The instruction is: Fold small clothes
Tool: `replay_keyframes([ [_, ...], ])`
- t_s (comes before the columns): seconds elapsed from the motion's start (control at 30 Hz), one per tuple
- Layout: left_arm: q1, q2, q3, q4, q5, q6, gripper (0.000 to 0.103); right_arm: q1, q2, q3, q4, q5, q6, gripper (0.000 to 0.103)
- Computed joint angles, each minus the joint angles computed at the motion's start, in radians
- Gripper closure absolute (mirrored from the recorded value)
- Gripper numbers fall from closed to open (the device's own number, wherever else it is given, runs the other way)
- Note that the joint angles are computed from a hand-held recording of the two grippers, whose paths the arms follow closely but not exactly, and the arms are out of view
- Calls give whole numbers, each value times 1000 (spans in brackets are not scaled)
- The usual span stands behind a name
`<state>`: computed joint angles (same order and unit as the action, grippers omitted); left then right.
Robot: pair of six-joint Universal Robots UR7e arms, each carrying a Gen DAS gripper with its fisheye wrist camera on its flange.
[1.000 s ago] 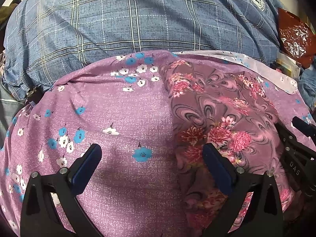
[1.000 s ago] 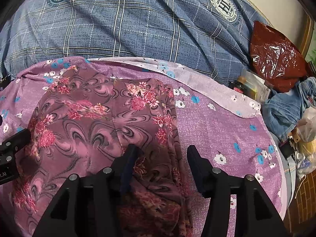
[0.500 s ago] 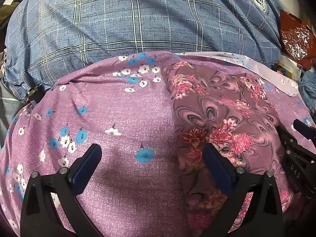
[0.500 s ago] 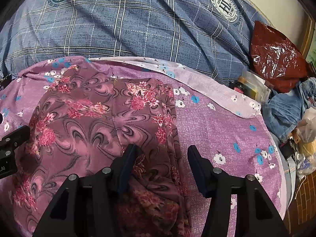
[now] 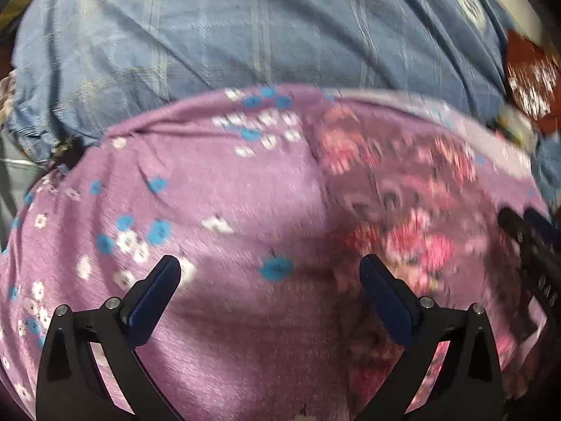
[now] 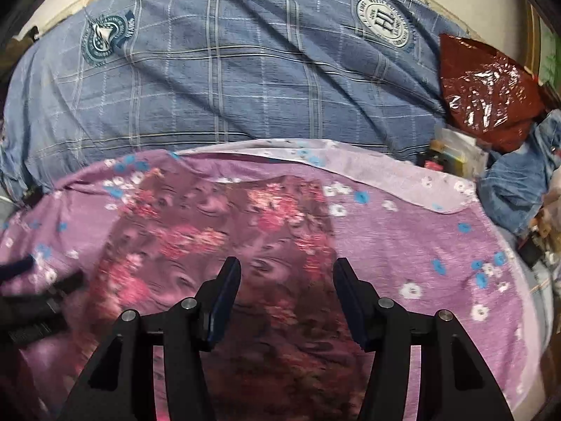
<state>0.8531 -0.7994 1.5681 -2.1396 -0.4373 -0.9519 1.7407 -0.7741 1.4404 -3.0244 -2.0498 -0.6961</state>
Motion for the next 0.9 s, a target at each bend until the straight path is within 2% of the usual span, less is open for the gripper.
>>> replay_keyframes([
  [0.03, 1, 8, -13, 51, -3, -14, 0, 0, 6, -12, 48, -1, 18, 46],
  [0.1, -7, 10, -3, 51, 22, 9, 1, 0, 32, -43, 145, -32, 77, 46],
  [0.2, -12, -19, 34, -17, 14, 50, 1, 15, 56, -67, 142, -72, 84, 45],
  [0.27, -9, -47, 56, -17, 18, 13, 1, 15, 46, -77, 175, -27, 132, 46],
  [0.37, -3, -95, 91, -25, 25, -46, 1, 18, 39, -130, 302, 65, 249, 46],
  [0.43, 0, -121, 102, 7, 41, -111, 1, 23, 51, -163, 361, 110, 279, 46],
  [0.63, 7, -170, 108, 201, 92, -322, 1, 29, 190, -423, 683, 236, 403, 46],
  [0.77, 13, -168, 103, 256, 96, -331, 1, 18, 335, -643, 882, 214, 496, 46],
  [0.83, 13, -168, 107, 232, 93, -300, 1, 6, 358, -671, 872, 246, 519, 47],
  [0.9, 11, -166, 118, 148, 92, -233, 1, 1, 343, -672, 889, 277, 554, 51],
])
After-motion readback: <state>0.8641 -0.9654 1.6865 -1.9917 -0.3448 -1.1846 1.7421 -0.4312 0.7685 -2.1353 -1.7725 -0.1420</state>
